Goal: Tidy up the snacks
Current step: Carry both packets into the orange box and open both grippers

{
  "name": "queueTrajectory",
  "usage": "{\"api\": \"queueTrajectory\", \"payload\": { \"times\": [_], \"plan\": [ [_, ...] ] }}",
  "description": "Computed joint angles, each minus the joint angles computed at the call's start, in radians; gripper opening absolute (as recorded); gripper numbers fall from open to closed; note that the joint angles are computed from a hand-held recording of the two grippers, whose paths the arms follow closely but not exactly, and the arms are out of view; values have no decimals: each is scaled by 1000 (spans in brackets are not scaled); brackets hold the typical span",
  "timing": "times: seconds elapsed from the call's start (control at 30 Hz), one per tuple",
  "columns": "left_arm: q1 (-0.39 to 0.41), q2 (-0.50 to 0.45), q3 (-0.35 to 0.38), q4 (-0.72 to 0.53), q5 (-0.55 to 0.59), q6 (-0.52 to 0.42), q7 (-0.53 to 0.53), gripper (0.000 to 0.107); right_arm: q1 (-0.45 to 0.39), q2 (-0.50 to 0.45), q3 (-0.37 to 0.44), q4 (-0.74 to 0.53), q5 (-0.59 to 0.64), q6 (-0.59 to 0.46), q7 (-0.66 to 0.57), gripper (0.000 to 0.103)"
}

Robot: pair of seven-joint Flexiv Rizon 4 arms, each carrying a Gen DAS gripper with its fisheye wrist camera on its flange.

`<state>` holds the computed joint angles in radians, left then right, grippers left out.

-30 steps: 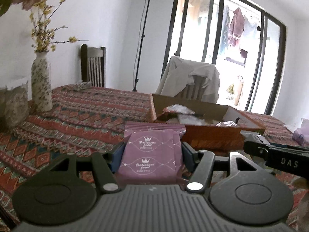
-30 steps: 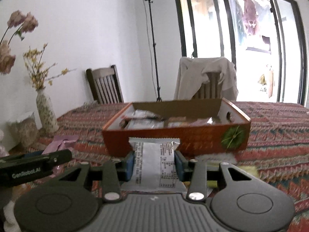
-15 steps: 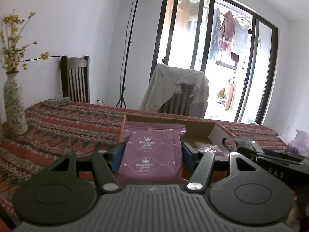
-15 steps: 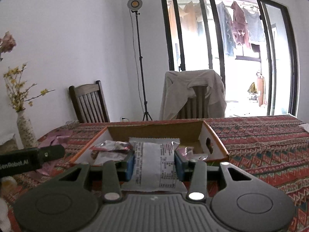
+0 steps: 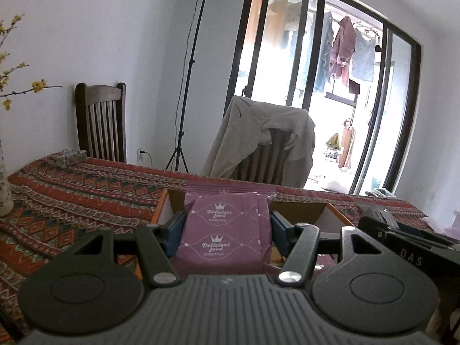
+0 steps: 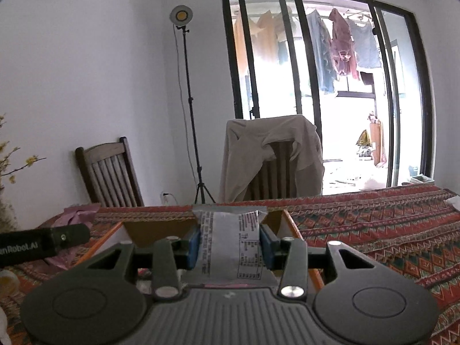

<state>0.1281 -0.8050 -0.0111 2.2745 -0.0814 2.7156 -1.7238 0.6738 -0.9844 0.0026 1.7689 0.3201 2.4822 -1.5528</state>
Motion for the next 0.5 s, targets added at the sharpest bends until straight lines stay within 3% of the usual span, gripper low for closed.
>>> {"api": "queueTrajectory", "payload": {
  "times": [0.2, 0.5],
  "plan": [
    [-28, -55, -2, -81, -74, -13, 8, 63, -35, -65, 0, -67, -31, 13, 31, 41],
    [-22, -113, -4, -120, -72, -28, 29, 63, -44, -101, -7, -87, -87, -17, 39, 41]
  ]
}}
